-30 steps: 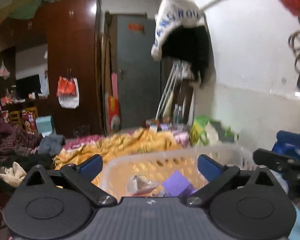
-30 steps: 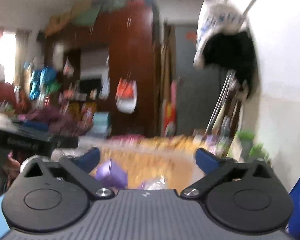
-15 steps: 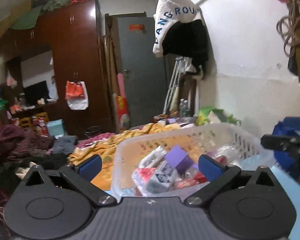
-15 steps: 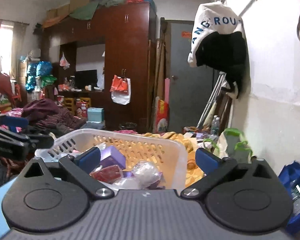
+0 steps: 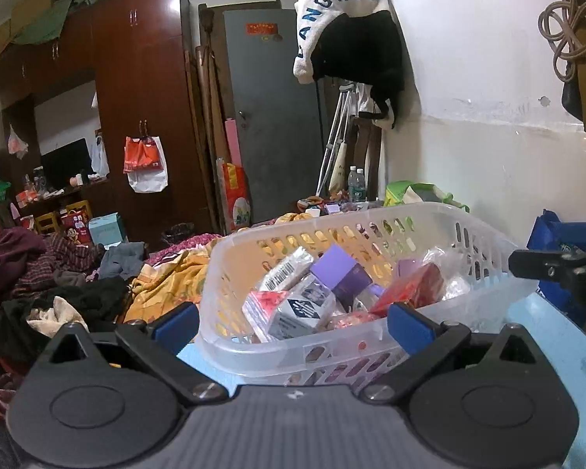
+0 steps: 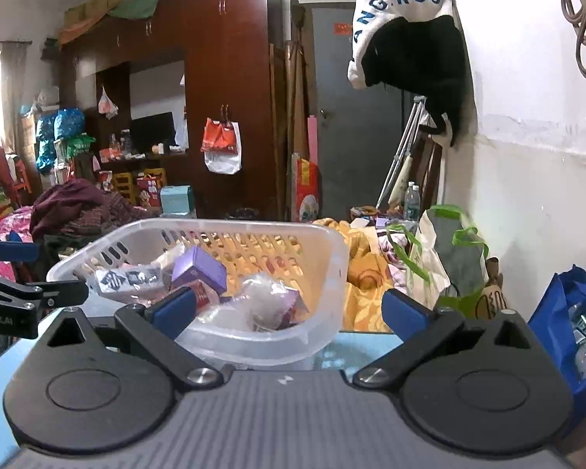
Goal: Organize objects
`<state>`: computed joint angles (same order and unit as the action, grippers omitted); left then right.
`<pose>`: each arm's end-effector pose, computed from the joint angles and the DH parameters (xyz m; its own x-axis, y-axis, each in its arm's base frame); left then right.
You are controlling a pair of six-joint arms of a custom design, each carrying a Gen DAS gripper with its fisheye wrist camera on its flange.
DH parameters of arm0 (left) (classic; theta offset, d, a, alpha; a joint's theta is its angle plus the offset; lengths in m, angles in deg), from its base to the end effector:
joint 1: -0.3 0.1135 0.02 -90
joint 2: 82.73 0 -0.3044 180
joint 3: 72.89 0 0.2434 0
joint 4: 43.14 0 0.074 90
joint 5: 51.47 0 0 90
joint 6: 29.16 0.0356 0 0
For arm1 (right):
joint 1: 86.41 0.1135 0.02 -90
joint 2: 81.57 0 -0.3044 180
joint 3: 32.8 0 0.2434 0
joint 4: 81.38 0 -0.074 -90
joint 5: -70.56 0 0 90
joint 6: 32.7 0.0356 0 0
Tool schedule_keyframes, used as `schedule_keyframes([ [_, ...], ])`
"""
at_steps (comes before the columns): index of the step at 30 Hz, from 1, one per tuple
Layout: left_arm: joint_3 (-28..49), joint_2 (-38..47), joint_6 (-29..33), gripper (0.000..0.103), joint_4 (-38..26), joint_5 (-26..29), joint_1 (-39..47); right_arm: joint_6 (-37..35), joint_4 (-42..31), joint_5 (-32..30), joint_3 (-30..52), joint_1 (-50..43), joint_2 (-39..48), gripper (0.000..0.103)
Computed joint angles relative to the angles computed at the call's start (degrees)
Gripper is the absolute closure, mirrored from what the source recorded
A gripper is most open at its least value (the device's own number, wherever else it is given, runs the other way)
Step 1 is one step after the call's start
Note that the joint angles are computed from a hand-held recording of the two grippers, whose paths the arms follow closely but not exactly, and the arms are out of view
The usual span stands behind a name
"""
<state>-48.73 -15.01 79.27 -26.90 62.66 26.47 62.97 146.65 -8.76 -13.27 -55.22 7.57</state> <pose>0.1640 0.0644 0.1786 -0.4150 0.1176 -0.9022 0.0576 0.9930 0.1029 0.1759 0.0987 0.1496 -0.3488 -0.0977 -0.9321 -0.3286 0.9442 0.0240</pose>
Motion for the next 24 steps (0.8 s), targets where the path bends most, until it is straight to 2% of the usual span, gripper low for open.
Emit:
schedule_keyframes([
  [24,0.0,1.3,-0.9,0.000,-0.4,0.5,1.0,-0.5,1.9,0.9,-1.9,0.4,0.1,0.000],
])
